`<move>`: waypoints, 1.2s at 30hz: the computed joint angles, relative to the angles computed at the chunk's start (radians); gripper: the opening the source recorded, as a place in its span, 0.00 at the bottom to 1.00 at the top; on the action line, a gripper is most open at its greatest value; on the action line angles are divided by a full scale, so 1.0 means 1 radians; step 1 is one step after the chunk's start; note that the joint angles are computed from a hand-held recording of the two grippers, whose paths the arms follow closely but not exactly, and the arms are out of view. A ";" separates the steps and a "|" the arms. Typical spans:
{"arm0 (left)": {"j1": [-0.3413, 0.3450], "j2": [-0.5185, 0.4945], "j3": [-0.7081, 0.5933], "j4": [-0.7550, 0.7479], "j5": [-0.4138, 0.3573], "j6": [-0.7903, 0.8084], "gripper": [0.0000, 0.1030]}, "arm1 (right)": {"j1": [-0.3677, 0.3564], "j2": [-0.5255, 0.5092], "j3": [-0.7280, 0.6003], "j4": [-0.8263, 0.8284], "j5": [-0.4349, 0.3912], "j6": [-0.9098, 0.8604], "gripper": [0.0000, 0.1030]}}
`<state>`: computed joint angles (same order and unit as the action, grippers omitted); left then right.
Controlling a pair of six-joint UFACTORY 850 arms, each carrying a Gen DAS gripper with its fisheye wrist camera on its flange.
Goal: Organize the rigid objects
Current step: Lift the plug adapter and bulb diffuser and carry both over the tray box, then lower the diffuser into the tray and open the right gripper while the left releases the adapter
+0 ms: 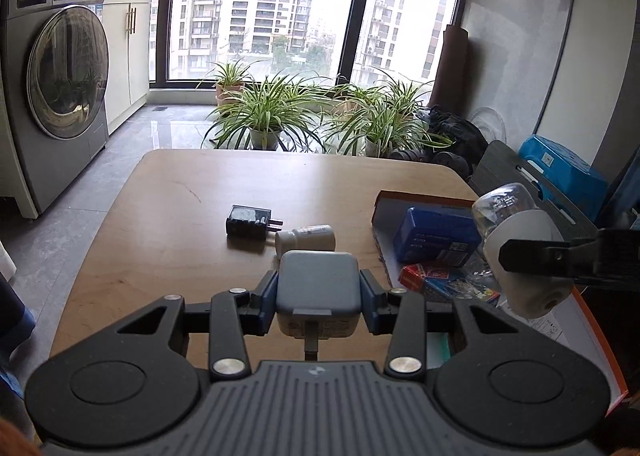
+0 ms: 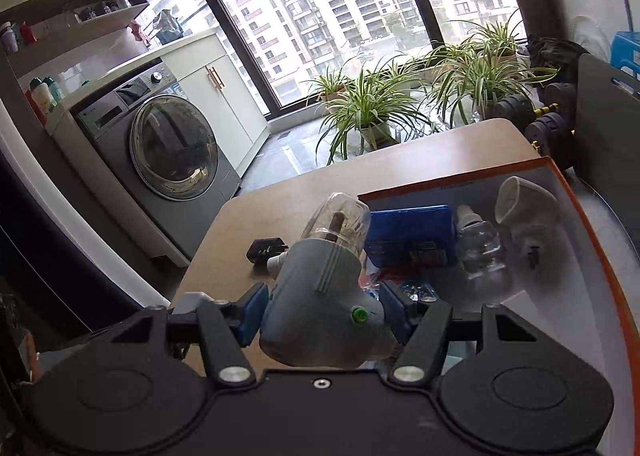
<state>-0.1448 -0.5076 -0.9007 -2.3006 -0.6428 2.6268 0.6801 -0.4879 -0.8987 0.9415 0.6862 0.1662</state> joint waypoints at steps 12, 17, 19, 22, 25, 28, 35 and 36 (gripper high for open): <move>-0.072 0.091 0.103 -0.022 -0.017 0.018 0.41 | 0.118 0.104 0.169 0.211 0.158 0.016 0.72; -0.094 0.105 0.128 -0.025 -0.022 0.042 0.41 | 0.149 0.120 0.211 0.246 0.191 0.052 0.72; -0.100 0.110 0.138 -0.027 -0.022 0.041 0.41 | 0.160 0.126 0.226 0.261 0.202 0.059 0.72; -0.112 0.114 0.153 -0.030 -0.028 0.049 0.41 | 0.177 0.135 0.252 0.280 0.221 0.075 0.72; -0.117 0.115 0.163 -0.038 -0.034 0.065 0.41 | 0.188 0.136 0.262 0.294 0.232 0.081 0.72; -0.126 0.114 0.169 -0.054 -0.039 0.083 0.41 | 0.197 0.132 0.267 0.311 0.240 0.074 0.72; -0.148 0.120 0.197 -0.099 -0.049 0.111 0.41 | 0.215 0.120 0.278 0.329 0.247 0.088 0.72; -0.149 0.119 0.198 -0.099 -0.050 0.113 0.41 | 0.218 0.118 0.282 0.327 0.251 0.100 0.72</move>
